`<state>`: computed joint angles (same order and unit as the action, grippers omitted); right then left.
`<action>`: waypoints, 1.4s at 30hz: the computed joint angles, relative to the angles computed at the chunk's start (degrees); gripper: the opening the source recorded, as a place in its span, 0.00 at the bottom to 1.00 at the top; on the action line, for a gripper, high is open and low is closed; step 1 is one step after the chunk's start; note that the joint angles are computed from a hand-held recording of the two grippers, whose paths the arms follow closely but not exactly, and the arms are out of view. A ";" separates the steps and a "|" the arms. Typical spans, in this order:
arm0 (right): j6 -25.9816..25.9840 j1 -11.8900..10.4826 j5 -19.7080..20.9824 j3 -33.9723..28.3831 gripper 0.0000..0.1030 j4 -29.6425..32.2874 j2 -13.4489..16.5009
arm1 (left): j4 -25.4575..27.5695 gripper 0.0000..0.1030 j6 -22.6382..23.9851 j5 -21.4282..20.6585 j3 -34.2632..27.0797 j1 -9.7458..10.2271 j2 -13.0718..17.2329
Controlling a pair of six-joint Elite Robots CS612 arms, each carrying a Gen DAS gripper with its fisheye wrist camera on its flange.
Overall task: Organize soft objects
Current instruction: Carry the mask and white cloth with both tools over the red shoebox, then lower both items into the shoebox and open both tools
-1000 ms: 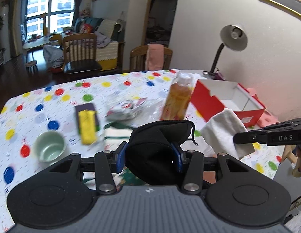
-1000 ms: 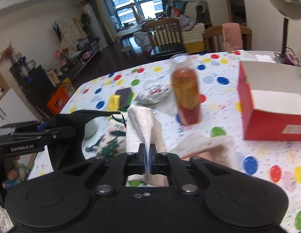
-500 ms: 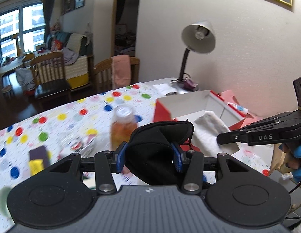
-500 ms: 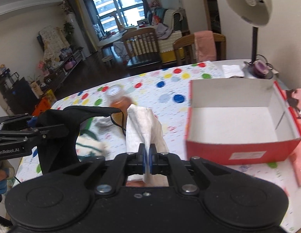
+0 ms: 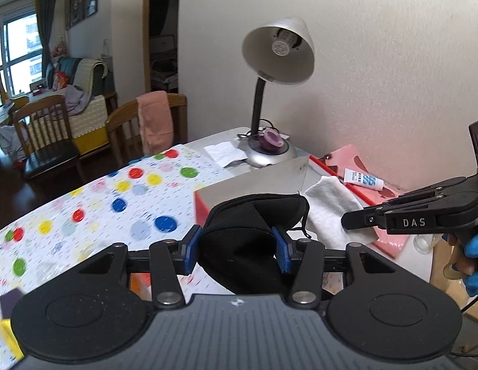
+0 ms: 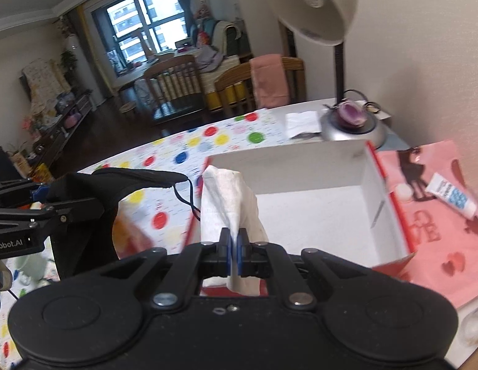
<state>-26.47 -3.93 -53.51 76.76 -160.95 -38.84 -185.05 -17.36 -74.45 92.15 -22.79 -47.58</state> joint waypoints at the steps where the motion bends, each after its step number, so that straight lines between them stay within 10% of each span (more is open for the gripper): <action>1: 0.21 -0.08 -0.47 -0.99 0.03 0.10 0.53 | 0.76 0.46 0.03 -0.20 -1.24 0.01 0.65; 23: -2.26 1.00 -11.56 -19.02 0.03 10.76 11.38 | 23.13 0.47 4.27 4.06 -29.57 0.09 17.61; 42: -5.88 1.98 -15.31 -22.64 0.05 19.16 13.94 | 37.30 0.61 1.61 -3.05 -34.72 0.60 20.56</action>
